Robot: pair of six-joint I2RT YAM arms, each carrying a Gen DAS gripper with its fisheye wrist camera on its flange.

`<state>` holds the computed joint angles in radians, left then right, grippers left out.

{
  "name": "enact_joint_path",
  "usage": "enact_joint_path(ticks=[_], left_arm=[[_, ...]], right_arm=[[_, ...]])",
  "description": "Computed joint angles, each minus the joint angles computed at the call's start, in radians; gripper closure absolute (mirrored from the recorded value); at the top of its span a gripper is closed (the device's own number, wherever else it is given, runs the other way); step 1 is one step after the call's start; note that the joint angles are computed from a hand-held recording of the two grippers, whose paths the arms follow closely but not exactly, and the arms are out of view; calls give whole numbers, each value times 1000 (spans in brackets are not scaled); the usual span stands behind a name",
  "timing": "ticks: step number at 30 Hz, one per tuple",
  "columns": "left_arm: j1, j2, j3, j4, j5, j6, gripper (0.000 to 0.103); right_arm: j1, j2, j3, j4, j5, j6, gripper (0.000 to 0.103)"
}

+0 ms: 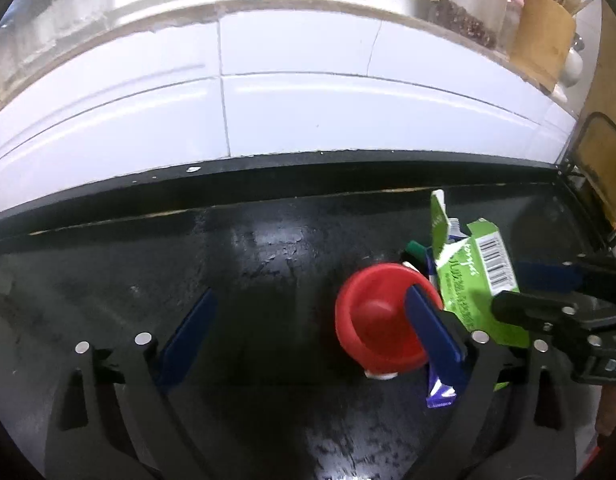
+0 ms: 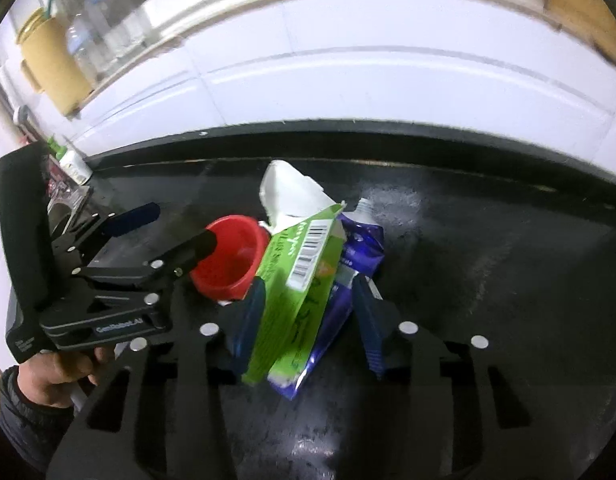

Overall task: Collect trash
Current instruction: 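Grasp the small red bucket with the left tool while the right grasps the green juice carton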

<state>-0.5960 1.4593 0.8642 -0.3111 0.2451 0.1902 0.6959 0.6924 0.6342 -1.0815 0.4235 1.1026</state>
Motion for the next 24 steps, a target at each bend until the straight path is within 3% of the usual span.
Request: enact_joint_path(ticks=[2, 5, 7, 8, 10, 14, 18, 24], left_arm=[[-7, 34, 15, -1, 3, 18, 28], [-39, 66, 17, -3, -29, 49, 44], [-51, 69, 7, -3, -27, 59, 62], [-56, 70, 1, -3, -28, 62, 66], [-61, 73, -6, 3, -35, 54, 86], [-54, 34, -32, 6, -31, 16, 91], [-18, -40, -39, -51, -27, 18, 94], [51, -291, -110, -177, -21, 45, 94]], right_arm=[[-103, -32, -38, 68, -78, -87, 66], [-134, -31, -50, 104, -93, -112, 72], [-149, -37, -57, 131, -118, -126, 84], [-141, -33, -54, 134, -116, -124, 86], [-119, -13, -43, 143, -103, -115, 93], [-13, 11, -31, 128, -28, -51, 97], [141, 37, 36, 39, 79, 67, 97], [423, 173, 196, -131, 236, 328, 97]])
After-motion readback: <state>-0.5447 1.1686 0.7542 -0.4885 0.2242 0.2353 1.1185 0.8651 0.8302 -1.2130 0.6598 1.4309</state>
